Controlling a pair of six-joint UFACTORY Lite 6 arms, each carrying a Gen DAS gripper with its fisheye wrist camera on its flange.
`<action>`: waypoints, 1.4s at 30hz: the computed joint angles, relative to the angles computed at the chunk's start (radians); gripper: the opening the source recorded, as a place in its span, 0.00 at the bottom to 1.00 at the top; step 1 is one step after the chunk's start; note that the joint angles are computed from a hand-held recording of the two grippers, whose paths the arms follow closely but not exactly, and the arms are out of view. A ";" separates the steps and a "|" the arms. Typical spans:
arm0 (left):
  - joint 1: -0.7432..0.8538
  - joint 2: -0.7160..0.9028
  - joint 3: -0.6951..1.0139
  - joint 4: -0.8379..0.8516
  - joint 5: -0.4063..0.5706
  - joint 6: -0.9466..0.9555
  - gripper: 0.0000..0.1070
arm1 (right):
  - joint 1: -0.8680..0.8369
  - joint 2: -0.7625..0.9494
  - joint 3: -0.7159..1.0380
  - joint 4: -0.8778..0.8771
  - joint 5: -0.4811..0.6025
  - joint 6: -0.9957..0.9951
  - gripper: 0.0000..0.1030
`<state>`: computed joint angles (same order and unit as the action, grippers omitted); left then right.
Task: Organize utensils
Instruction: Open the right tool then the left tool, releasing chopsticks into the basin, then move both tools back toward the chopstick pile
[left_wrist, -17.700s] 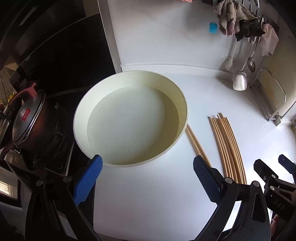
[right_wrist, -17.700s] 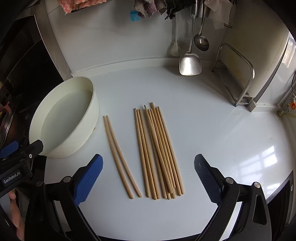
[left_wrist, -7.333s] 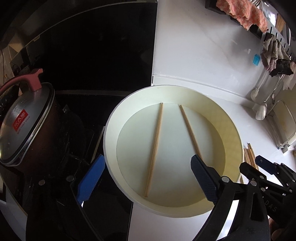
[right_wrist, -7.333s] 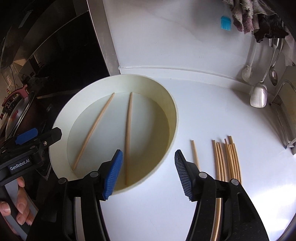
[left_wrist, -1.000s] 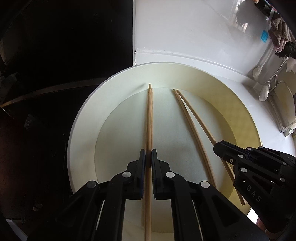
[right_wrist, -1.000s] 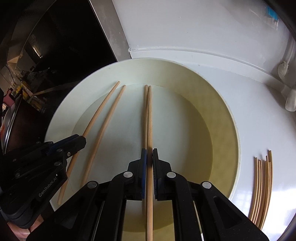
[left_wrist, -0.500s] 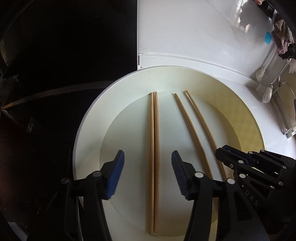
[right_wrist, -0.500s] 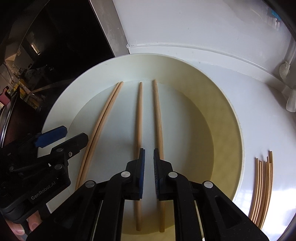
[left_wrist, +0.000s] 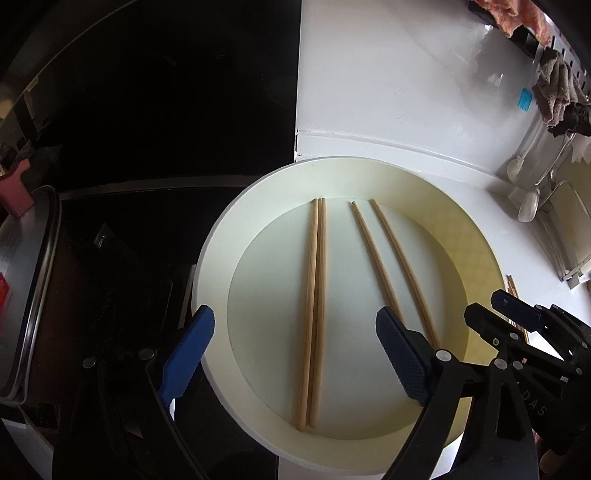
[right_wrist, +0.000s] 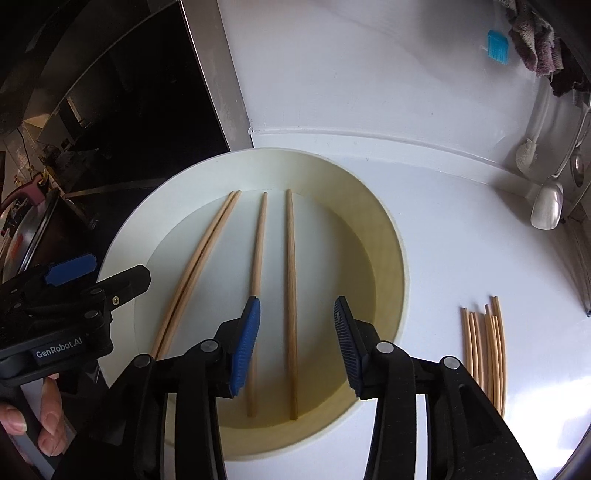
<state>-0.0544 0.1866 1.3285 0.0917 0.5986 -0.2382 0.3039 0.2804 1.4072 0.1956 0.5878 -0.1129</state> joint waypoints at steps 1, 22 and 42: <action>-0.010 -0.020 -0.015 0.011 0.001 -0.020 0.83 | -0.004 -0.032 -0.030 0.006 -0.003 -0.010 0.42; -0.410 -0.219 -0.126 0.317 0.158 -0.533 0.89 | -0.409 -0.473 -0.431 0.278 0.129 -0.490 0.57; -0.835 0.129 0.160 0.464 0.208 -0.940 0.90 | -1.001 -0.305 -0.410 0.465 0.174 -1.121 0.59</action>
